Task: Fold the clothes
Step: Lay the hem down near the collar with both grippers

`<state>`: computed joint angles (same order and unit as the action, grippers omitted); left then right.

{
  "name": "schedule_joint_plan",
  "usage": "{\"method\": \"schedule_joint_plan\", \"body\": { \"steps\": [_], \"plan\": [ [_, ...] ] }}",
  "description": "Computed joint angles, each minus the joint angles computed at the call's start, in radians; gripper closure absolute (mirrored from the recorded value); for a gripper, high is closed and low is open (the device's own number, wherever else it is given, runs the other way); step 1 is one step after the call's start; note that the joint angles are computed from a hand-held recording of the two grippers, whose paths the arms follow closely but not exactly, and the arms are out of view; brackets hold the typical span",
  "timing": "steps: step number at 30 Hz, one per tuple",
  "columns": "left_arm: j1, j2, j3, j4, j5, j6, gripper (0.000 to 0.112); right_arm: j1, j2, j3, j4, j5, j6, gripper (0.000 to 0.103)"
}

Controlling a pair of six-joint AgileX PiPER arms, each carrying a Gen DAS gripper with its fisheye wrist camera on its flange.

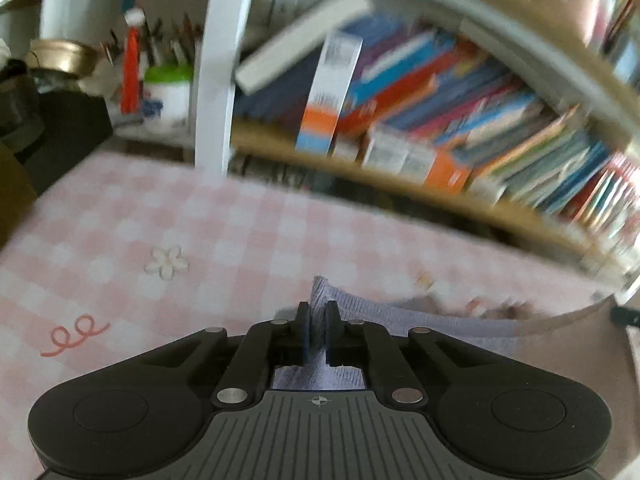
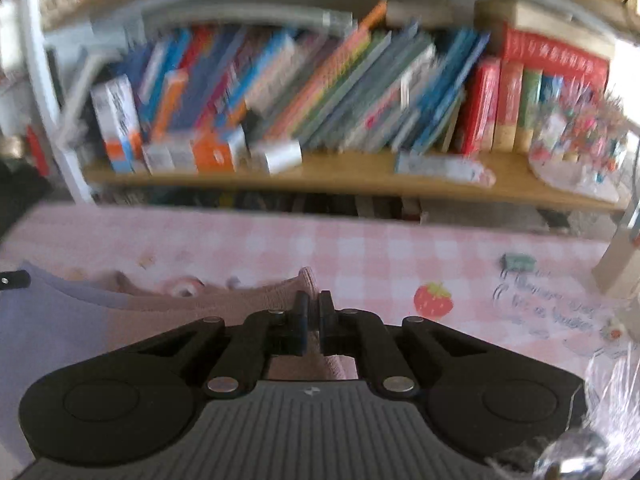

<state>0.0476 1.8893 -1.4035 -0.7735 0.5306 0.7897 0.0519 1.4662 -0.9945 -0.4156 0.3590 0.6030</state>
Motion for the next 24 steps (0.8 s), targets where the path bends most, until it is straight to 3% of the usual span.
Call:
{"method": "schedule_joint_plan", "body": {
  "steps": [2, 5, 10, 12, 13, 14, 16, 20, 24],
  "plan": [
    [-0.013, 0.026, -0.015, 0.065, -0.004, -0.051, 0.106, -0.001, 0.063, -0.019, -0.009, 0.024, 0.031, 0.098],
    [-0.018, 0.014, 0.016, 0.055, -0.027, -0.005, 0.102, 0.000, 0.088, -0.006, -0.026, 0.015, 0.061, 0.098],
    [0.005, 0.019, 0.002, 0.033, 0.018, 0.011, 0.101, 0.018, 0.102, -0.021, -0.063, 0.048, 0.084, 0.096],
    [0.010, 0.016, -0.008, 0.031, 0.035, 0.004, 0.094, 0.031, 0.089, -0.032, -0.079, 0.078, 0.098, 0.081],
    [0.012, 0.010, -0.009, 0.030, 0.041, 0.000, 0.086, 0.042, 0.078, -0.032, -0.104, 0.094, 0.126, 0.061],
    [0.013, -0.002, 0.003, 0.015, 0.029, 0.010, 0.083, 0.053, 0.066, -0.033, -0.127, 0.111, 0.151, 0.054],
    [0.018, -0.044, 0.049, -0.045, -0.005, 0.069, 0.068, 0.069, 0.026, -0.019, -0.134, 0.123, 0.169, 0.054],
    [0.027, -0.124, 0.113, -0.112, -0.012, 0.152, 0.064, 0.109, -0.049, -0.004, -0.127, 0.181, 0.199, 0.041],
    [0.028, -0.212, 0.188, -0.119, -0.030, 0.167, 0.046, 0.166, -0.118, 0.014, -0.134, 0.234, 0.230, 0.034]
  ]
}}
